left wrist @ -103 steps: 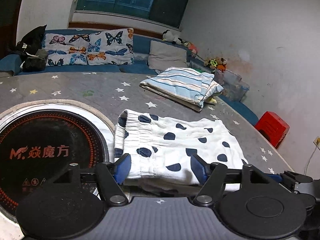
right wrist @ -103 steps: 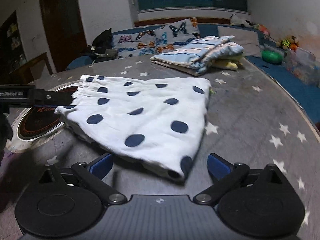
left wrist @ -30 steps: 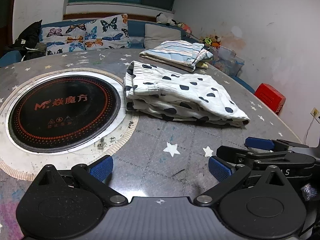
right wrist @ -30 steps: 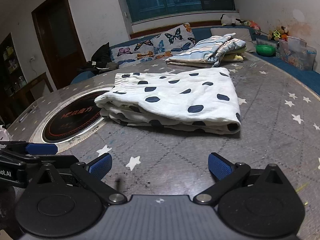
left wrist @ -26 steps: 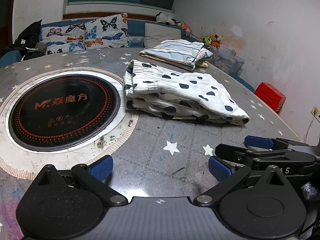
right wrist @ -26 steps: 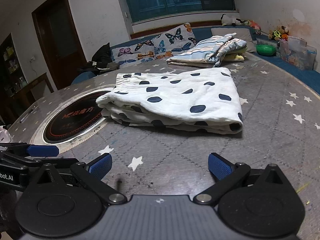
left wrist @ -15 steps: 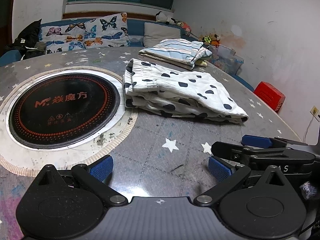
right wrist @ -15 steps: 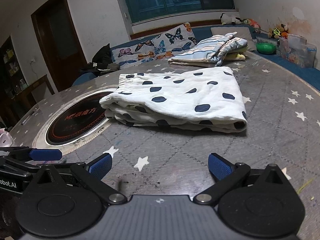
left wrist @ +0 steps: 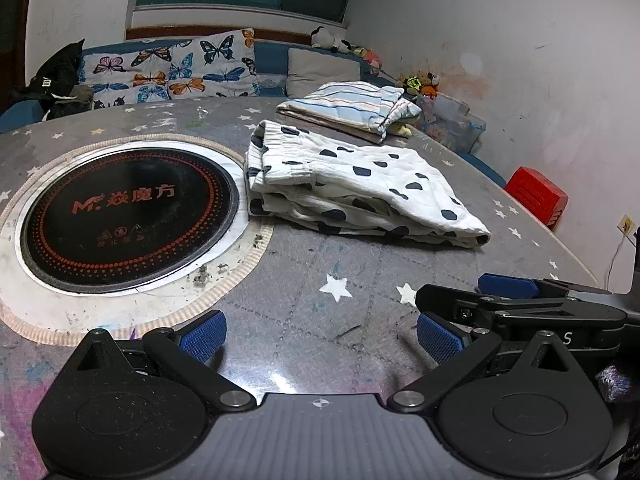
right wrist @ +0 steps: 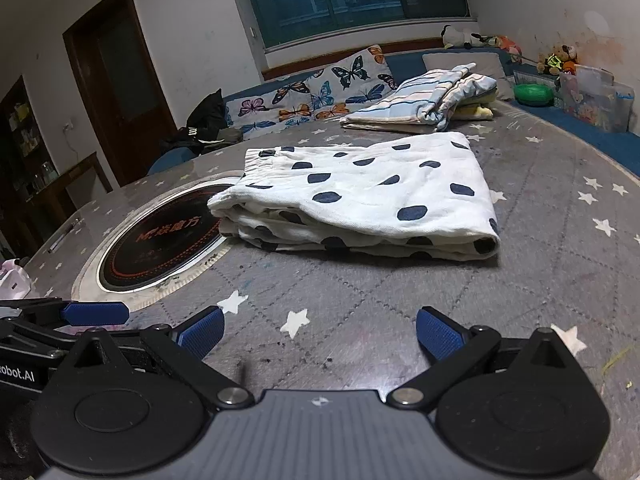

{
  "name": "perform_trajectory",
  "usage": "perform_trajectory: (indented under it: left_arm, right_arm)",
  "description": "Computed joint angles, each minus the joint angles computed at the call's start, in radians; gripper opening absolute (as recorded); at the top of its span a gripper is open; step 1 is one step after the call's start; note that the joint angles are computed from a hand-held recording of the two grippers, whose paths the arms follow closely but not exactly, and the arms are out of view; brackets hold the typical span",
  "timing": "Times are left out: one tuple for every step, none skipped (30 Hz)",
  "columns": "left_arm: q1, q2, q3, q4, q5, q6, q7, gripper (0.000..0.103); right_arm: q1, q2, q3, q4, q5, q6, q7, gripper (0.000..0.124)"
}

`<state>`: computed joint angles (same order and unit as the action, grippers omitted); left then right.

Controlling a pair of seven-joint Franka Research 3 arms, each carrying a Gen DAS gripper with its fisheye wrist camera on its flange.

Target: Fold clothes

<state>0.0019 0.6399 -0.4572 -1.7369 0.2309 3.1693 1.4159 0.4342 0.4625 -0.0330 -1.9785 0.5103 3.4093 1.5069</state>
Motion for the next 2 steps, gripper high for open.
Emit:
perform_trajectory:
  left_arm:
    - [0.001, -0.002, -0.001, -0.002, 0.000, 0.001, 0.000, 0.103]
    - [0.002, -0.003, -0.002, -0.004, 0.001, 0.003, 0.000, 0.103]
  right_arm:
    - [0.000, -0.001, 0.000, -0.001, 0.001, 0.002, 0.000, 0.103]
    - [0.000, -0.002, 0.002, -0.003, 0.002, 0.004, 0.000, 0.103]
